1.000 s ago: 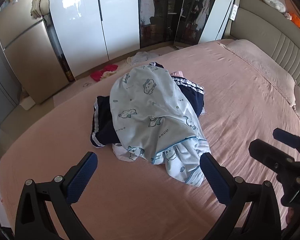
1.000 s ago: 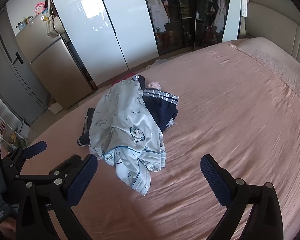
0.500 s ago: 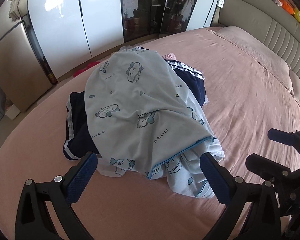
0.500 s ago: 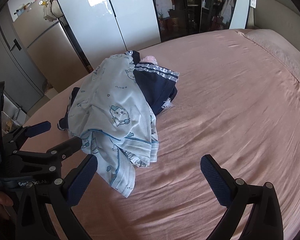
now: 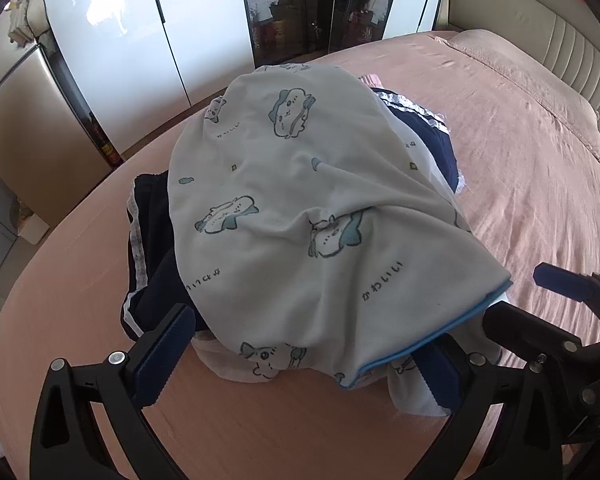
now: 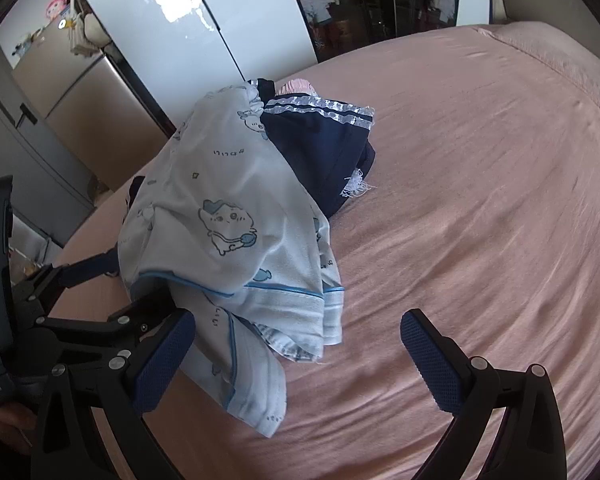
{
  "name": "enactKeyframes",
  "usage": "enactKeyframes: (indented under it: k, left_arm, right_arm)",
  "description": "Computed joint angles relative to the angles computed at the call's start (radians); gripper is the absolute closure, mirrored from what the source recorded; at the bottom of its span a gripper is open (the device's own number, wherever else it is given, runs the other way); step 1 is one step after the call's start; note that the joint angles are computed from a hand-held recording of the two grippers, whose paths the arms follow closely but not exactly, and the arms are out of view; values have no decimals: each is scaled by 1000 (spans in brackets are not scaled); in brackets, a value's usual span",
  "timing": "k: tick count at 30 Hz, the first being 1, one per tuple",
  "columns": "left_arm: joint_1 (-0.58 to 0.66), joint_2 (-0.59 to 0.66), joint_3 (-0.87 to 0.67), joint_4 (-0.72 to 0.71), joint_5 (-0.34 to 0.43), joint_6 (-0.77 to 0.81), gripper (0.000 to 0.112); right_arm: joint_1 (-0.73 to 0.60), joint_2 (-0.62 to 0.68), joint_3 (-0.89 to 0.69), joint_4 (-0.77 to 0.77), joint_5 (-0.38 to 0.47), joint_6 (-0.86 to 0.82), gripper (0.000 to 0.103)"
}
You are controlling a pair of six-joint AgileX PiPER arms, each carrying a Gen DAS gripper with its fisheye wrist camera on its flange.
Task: Fold clothes
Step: 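Grasp the pajama pants waistband with the left gripper while the right gripper grasps another edge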
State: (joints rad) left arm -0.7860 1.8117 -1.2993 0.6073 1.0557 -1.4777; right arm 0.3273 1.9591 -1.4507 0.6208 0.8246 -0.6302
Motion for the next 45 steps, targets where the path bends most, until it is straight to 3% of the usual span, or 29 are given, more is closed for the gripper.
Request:
enactKeyframes:
  k: [10,16,25,30,36,38,39,44,45]
  left_arm:
    - [19,-54,140,21,-147,-44,9]
    - [94,-79,252,-46,-339,-70,9]
    - [23,-45,225,3,-242,-136,9]
    - [-94,-39,233,128,-115,-277,9]
    - [-178,-80,241,154,-10,-300,10]
    - [-150,-103,258,162,-22,-274,10]
    - [-130,-118,268,167,-35,-261,12]
    - [-61,-146,235,114,-84,-234,44]
    - [-61,-154,226,102,-73,-233,57]
  right_arm:
    - [-1,43,44,141,-35,-21,8]
    - [41,31,84,97,-118,8,11]
    - [73,25,117,76,-205,-2,14]
    - [103,-7,167,91,-291,-68,14]
    - [76,10,167,220,-254,-172,14]
    - [74,8,172,261,-243,-206,14]
    - [76,4,178,272,-247,-215,14]
    - [73,37,120,254,-242,-237,14]
    - [79,33,125,257,-250,-244,14]
